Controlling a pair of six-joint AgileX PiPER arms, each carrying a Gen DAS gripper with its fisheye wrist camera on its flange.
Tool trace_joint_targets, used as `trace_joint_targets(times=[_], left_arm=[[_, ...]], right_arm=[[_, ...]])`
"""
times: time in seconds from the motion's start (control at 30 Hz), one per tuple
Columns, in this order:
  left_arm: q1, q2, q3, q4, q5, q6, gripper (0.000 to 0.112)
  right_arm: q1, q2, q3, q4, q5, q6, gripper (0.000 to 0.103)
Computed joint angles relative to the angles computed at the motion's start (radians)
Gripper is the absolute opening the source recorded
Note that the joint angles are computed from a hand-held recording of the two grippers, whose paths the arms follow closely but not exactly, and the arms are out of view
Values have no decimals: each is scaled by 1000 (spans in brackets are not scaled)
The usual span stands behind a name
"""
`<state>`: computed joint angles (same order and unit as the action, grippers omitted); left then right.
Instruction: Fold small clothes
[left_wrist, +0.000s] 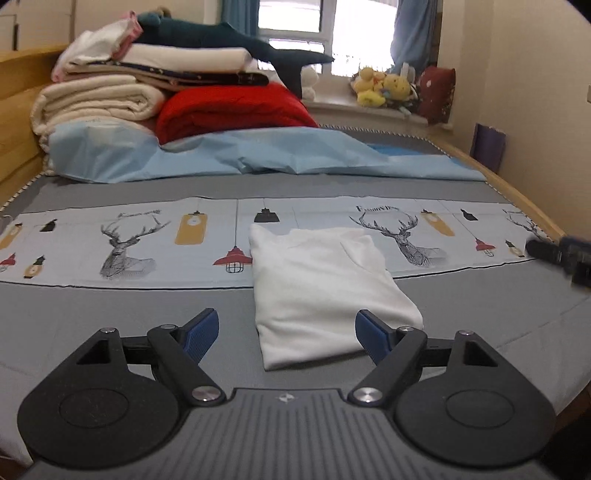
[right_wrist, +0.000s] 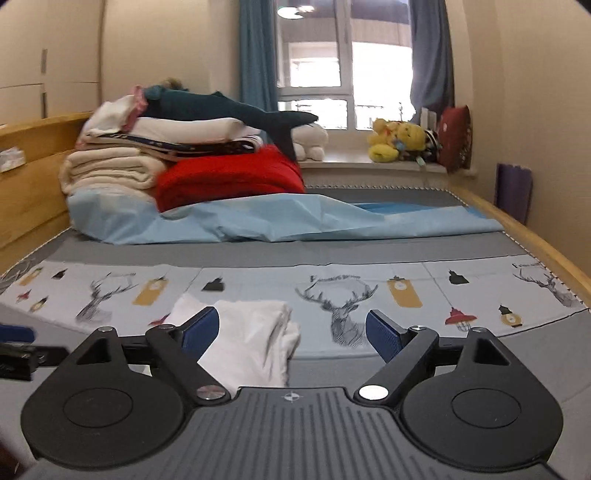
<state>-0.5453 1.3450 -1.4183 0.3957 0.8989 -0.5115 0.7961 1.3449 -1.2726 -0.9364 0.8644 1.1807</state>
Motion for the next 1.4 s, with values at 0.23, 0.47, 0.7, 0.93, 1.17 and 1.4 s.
trace_joint_targets(times=[0.23, 0.47, 0.7, 0.93, 1.17, 1.4], left_arm=[[-100, -51, 102, 106, 33, -321, 92], [-124, -61, 126, 150, 19, -330, 93], [-103, -44, 121, 105, 25, -290, 93], [-80, -11, 105, 53, 46, -270, 93], [-95, 36, 79, 64, 78, -300, 93], [-100, 59, 70, 50, 81, -277, 93]], right_arm=[[187, -14, 71, -100, 157, 226, 87], [225, -3, 60, -32, 197, 218, 87], [237, 9, 58, -36, 189, 161, 87], [238, 14, 58, -39, 182, 113, 87], [232, 33, 46, -5, 187, 74, 87], [202, 62, 32, 51, 150, 14, 87]])
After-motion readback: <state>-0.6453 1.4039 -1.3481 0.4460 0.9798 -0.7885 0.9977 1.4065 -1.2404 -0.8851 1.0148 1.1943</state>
